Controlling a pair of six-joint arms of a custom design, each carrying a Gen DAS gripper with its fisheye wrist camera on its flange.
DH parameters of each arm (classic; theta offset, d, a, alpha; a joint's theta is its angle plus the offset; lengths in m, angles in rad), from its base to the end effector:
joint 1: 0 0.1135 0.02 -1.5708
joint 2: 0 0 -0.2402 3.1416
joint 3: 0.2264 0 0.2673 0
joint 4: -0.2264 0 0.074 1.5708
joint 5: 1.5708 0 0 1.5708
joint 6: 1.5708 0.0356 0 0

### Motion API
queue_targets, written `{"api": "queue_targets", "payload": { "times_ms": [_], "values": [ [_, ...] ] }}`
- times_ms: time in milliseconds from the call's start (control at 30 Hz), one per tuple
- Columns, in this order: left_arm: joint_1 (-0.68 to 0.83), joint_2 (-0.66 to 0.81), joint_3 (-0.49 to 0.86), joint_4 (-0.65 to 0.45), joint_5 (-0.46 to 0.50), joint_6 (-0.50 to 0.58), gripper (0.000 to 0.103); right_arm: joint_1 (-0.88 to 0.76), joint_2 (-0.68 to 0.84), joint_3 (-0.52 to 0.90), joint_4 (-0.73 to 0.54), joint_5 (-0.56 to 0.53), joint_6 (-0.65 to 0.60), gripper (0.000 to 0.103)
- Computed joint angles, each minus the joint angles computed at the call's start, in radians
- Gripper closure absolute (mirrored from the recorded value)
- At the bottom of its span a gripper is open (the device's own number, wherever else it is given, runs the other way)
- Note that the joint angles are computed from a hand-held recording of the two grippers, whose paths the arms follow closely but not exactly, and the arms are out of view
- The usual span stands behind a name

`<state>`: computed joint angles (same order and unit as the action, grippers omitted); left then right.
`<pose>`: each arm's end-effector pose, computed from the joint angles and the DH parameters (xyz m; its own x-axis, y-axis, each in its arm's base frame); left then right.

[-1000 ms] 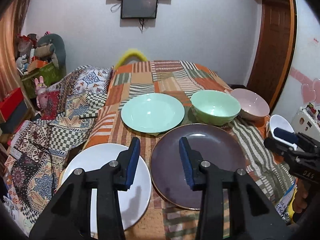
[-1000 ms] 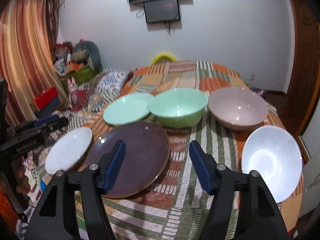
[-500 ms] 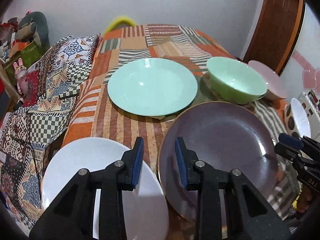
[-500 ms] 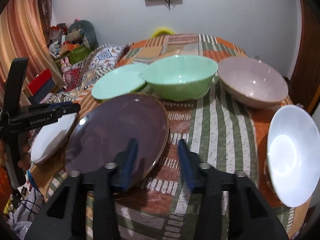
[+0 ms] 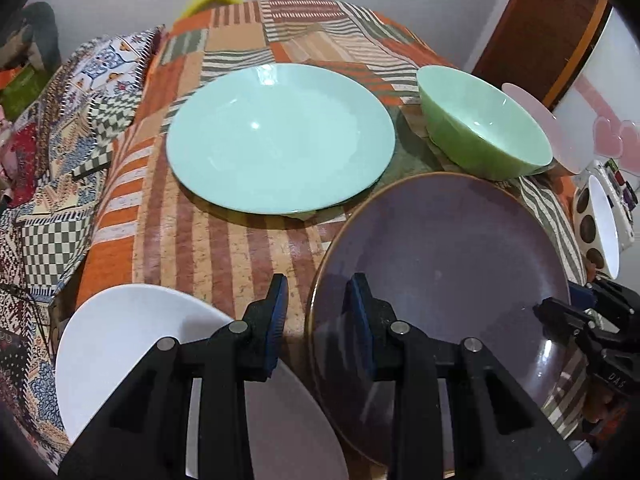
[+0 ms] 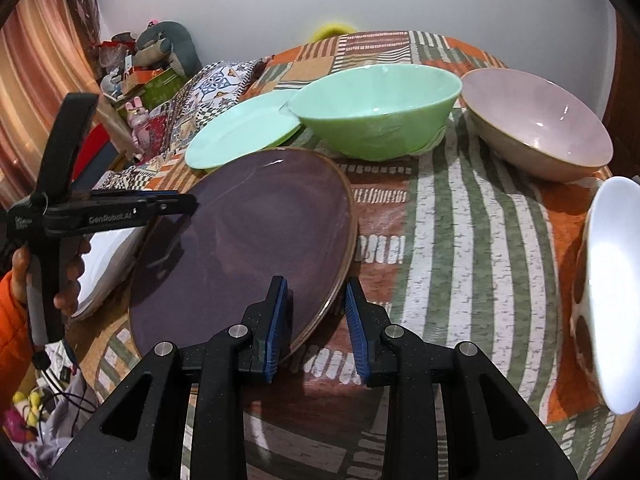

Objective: Organize plates and bowls

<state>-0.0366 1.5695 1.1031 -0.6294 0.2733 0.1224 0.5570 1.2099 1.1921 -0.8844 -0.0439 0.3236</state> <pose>0.3283 -0.0216 0.1939 -0.8627 0.1492 -0.4832 0.2659 0.9466 -0.1824 0.2238 0.1412 0.3076 -0.8068 -0.1282 -0.5768 -0.3108 0.9223 0.2298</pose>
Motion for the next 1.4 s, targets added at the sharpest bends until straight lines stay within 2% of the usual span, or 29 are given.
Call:
{"api": "queue_targets", "payload": {
  "times_ms": [233, 500, 633, 1067, 1400],
  "values": [
    [-0.005, 0.06, 0.072, -0.089, 0.043, 0.041, 0.071, 0.008, -0.002, -0.009, 0.006, -0.022, -0.008, 0.076],
    [-0.034, 0.009, 0.029, -0.082, -0.011, 0.039, 0.071, -0.05, -0.003, -0.017, 0.03, -0.098, 0.027, 0.084],
    [-0.041, -0.009, 0.024, -0.105, -0.012, 0.019, 0.071, -0.032, -0.008, -0.011, 0.029, -0.056, 0.028, 0.084],
    [-0.142, -0.147, -0.048, -0.159, -0.006, -0.043, 0.072, -0.11, -0.084, -0.032, -0.024, -0.065, 0.013, 0.084],
    [-0.24, -0.254, -0.129, -0.147, -0.067, -0.109, 0.072, -0.146, -0.126, -0.055, -0.079, -0.045, -0.035, 0.08]
  ]
}}
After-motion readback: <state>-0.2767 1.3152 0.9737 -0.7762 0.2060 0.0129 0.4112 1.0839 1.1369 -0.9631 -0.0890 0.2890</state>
